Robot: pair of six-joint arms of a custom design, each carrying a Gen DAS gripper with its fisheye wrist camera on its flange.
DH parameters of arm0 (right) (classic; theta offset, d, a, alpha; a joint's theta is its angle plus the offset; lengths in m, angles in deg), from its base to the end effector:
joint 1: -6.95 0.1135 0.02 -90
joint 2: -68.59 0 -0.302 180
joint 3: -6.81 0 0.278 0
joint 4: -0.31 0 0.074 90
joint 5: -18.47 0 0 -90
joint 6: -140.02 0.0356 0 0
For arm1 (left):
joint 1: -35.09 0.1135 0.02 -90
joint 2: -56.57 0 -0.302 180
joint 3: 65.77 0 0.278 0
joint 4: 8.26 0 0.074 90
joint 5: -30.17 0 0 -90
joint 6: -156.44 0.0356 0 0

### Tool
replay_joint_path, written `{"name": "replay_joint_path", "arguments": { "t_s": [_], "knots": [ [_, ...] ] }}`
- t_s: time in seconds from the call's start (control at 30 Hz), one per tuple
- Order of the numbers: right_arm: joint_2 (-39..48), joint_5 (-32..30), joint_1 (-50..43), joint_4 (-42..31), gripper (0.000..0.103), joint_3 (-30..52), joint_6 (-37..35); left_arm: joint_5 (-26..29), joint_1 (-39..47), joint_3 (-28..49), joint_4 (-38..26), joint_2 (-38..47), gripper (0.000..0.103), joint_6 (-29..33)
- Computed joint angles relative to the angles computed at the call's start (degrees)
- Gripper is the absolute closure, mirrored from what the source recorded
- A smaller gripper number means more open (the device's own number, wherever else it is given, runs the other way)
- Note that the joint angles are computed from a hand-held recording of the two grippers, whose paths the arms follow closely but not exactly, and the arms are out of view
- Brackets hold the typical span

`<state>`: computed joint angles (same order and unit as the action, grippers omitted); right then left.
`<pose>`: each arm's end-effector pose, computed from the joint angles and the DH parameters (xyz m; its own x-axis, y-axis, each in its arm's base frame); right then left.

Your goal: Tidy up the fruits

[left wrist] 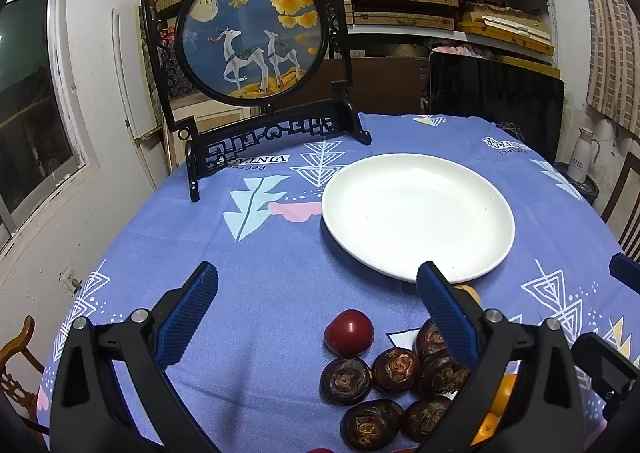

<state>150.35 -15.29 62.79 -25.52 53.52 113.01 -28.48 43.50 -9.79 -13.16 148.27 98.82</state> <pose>0.1648 0.1902 0.1708 -0.4301 0.2480 -0.8681 0.3314 0.9378 0.1037 0.3330 0.0305 0.1851 -0.4016 0.4029 -0.8224 0.5693 0.8132 0.1204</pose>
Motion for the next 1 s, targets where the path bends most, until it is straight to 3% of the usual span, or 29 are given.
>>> {"name": "replay_joint_path", "arguments": {
  "t_s": [0.27,0.57,0.8,0.83,0.87,1.0],
  "knots": [
    [0.40,-0.90,0.09,-0.23,0.003,0.20,-0.75,1.16,1.33,0.28,-0.98,0.27,0.005,1.93],
    [-1.21,-1.54,2.06,-1.87,0.003,-0.53,-1.13,5.62,6.02,1.37,-4.34,0.75,0.005,8.75],
    [-3.59,-3.74,5.22,-4.06,0.004,-0.62,-3.48,11.40,11.23,4.36,-13.63,0.88,0.005,16.82],
    [-4.04,-4.77,5.83,-4.15,0.011,-0.78,-4.20,12.21,11.99,4.33,-14.59,0.76,0.005,18.62],
    [-4.47,-6.67,6.34,-4.43,0.024,-0.88,-5.28,13.29,13.00,4.41,-16.27,0.70,0.005,21.51],
    [-3.77,-13.50,7.61,-6.41,0.035,-1.23,-5.26,15.84,17.18,5.67,-25.43,1.89,0.005,35.18]
  ]
}}
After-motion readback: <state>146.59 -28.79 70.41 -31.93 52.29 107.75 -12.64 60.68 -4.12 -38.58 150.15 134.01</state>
